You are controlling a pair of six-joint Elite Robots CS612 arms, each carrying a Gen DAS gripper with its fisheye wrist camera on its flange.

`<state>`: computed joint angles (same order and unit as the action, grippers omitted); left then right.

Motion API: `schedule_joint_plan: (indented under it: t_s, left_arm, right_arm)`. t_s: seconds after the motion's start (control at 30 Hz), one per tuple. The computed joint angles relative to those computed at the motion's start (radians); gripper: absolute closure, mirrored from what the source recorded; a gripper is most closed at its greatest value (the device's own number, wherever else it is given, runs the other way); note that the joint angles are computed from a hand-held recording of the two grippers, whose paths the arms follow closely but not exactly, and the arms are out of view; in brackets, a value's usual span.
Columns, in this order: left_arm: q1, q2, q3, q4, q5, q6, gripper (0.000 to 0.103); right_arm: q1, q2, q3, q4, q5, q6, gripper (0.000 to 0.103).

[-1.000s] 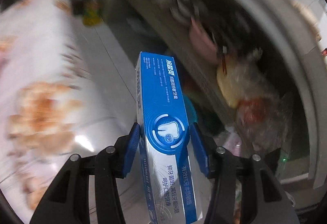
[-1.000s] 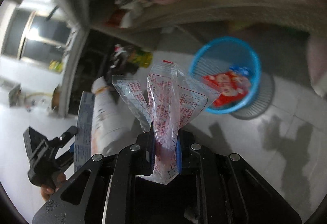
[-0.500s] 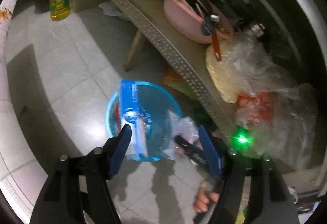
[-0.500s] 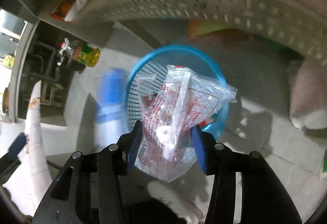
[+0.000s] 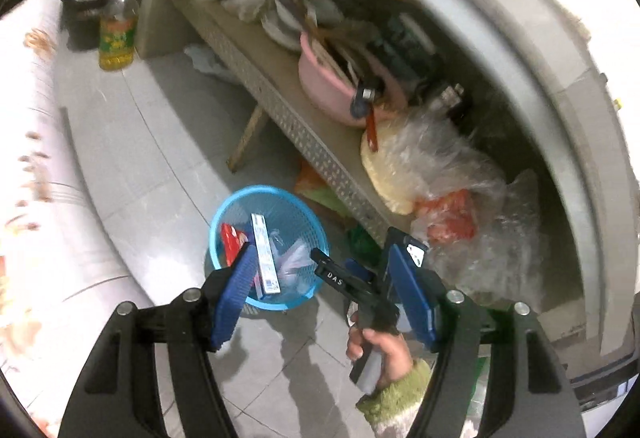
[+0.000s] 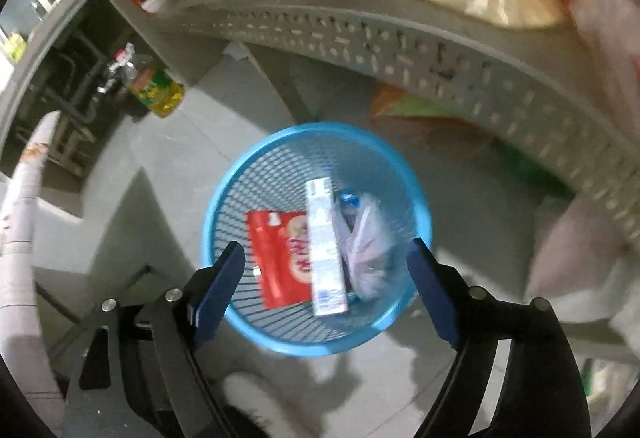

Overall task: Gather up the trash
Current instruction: 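Open the left gripper over the wastebasket and bring both tools back to the table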

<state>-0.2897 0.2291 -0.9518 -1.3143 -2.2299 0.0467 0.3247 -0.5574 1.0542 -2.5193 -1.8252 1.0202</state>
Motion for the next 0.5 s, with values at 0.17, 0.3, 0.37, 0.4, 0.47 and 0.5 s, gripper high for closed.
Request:
schedule_joint_plan:
  t_s: [0.17,0.3,0.37,0.4,0.47,0.5]
  left_arm:
    - [0.045,0.035,-0.109,-0.041,0.013,-0.023,0.031]
    - [0.091,0.072,-0.207,-0.028,0.024,0.025,0.026]
    - [0.112,0.09,-0.255,-0.011,0.046,0.059,0.025]
    - [0.123,0.1,-0.279,-0.008,0.055,0.07,0.024]
    - [0.153,0.124,-0.332,0.003,0.078,0.079,0.022]
    - [0.166,0.135,-0.357,0.008,0.098,0.073,0.021]
  right_arm:
    - [0.013,-0.027,0.041,-0.052,-0.07,0.039,0.022]
    - [0.038,-0.064,0.092,-0.136,-0.102,0.043,0.022]
    - [0.051,-0.08,0.109,-0.182,-0.101,0.027,0.022]
    - [0.059,-0.09,0.12,-0.211,-0.096,0.021,0.022]
    - [0.073,-0.104,0.141,-0.287,-0.065,0.003,0.022]
    - [0.078,-0.109,0.148,-0.322,-0.042,-0.011,0.022]
